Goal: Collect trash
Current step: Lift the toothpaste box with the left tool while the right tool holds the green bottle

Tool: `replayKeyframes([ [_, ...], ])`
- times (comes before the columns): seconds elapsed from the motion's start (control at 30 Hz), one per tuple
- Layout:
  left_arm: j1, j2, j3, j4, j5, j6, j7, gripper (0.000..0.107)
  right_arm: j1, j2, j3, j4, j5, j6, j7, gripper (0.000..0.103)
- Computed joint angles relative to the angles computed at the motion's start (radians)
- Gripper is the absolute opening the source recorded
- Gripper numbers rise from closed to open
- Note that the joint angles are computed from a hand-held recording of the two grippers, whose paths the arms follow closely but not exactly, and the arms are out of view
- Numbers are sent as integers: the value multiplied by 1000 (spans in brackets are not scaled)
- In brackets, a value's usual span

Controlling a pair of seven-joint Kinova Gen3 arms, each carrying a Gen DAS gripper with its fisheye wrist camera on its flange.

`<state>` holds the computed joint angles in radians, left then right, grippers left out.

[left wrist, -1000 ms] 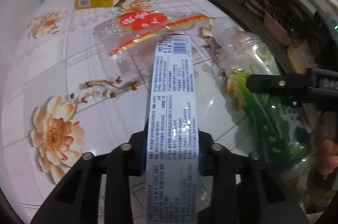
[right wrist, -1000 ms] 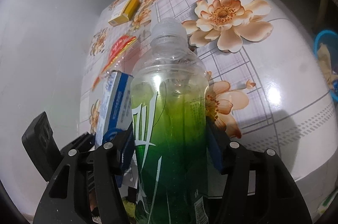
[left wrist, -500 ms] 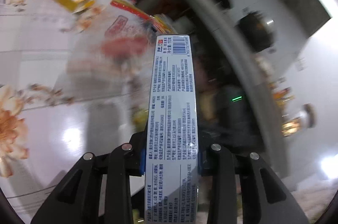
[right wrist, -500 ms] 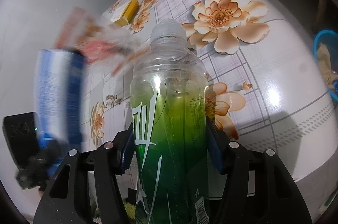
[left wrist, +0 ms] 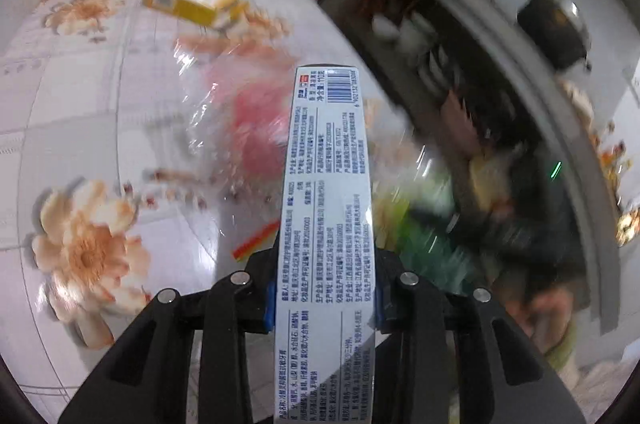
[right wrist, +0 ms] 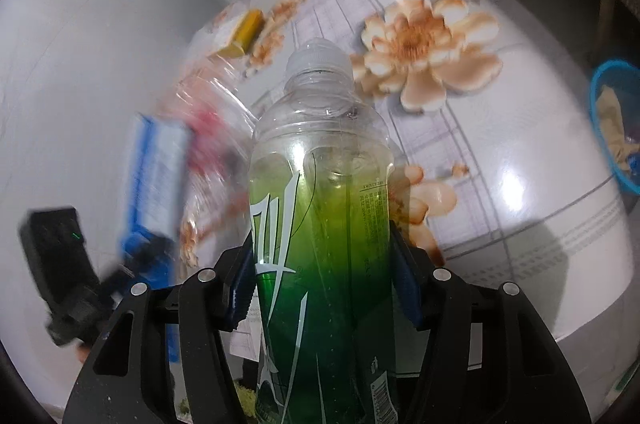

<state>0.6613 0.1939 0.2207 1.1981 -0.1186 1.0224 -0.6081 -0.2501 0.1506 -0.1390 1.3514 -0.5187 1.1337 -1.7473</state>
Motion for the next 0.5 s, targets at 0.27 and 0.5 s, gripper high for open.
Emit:
replayKeyframes([
  [0.27,45,32,-6,-37,-32,70,4,32,-74,48,-30,-155,110,55,77,55],
  [0.5,69,-16,3,-1,-123,69,71,32,-70,48,-27,-103,76,41,54,55],
])
